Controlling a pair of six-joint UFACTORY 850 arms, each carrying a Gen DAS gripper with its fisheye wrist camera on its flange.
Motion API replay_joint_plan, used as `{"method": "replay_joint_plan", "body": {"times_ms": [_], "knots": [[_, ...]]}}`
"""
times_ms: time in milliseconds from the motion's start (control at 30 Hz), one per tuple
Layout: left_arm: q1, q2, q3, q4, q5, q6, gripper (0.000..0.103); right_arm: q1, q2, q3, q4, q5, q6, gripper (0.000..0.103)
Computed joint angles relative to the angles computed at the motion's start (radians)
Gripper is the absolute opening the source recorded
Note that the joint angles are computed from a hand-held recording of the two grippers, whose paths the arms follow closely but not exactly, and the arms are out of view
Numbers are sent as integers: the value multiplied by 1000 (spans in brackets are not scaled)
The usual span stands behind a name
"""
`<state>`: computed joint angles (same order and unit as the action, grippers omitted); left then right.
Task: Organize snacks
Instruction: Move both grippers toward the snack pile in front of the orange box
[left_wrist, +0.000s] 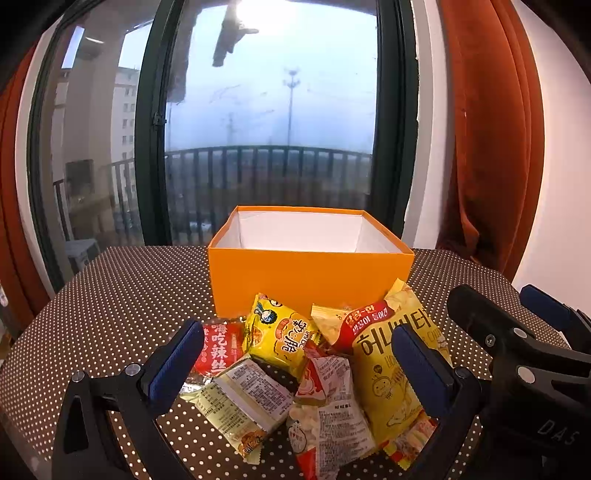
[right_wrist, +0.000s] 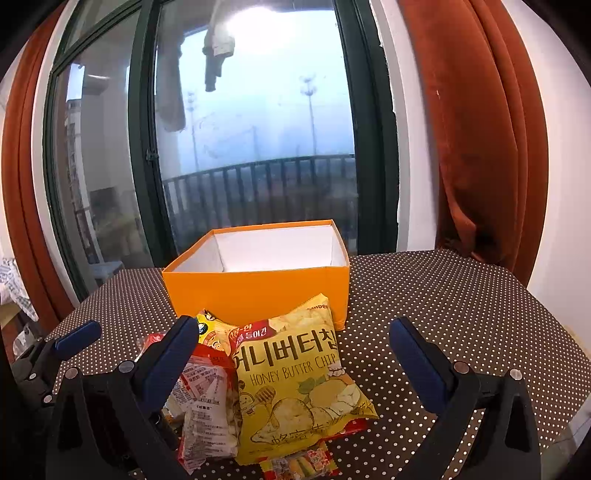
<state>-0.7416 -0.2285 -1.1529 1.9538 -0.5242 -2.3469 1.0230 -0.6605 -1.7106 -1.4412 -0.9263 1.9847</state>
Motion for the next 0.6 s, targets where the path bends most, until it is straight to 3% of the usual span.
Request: {"method": "replay_joint_plan", "body": {"times_ms": [600], "knots": [[8, -53, -26, -116, 44, 119, 101, -20, -10, 23, 58, 46, -18, 103]]}}
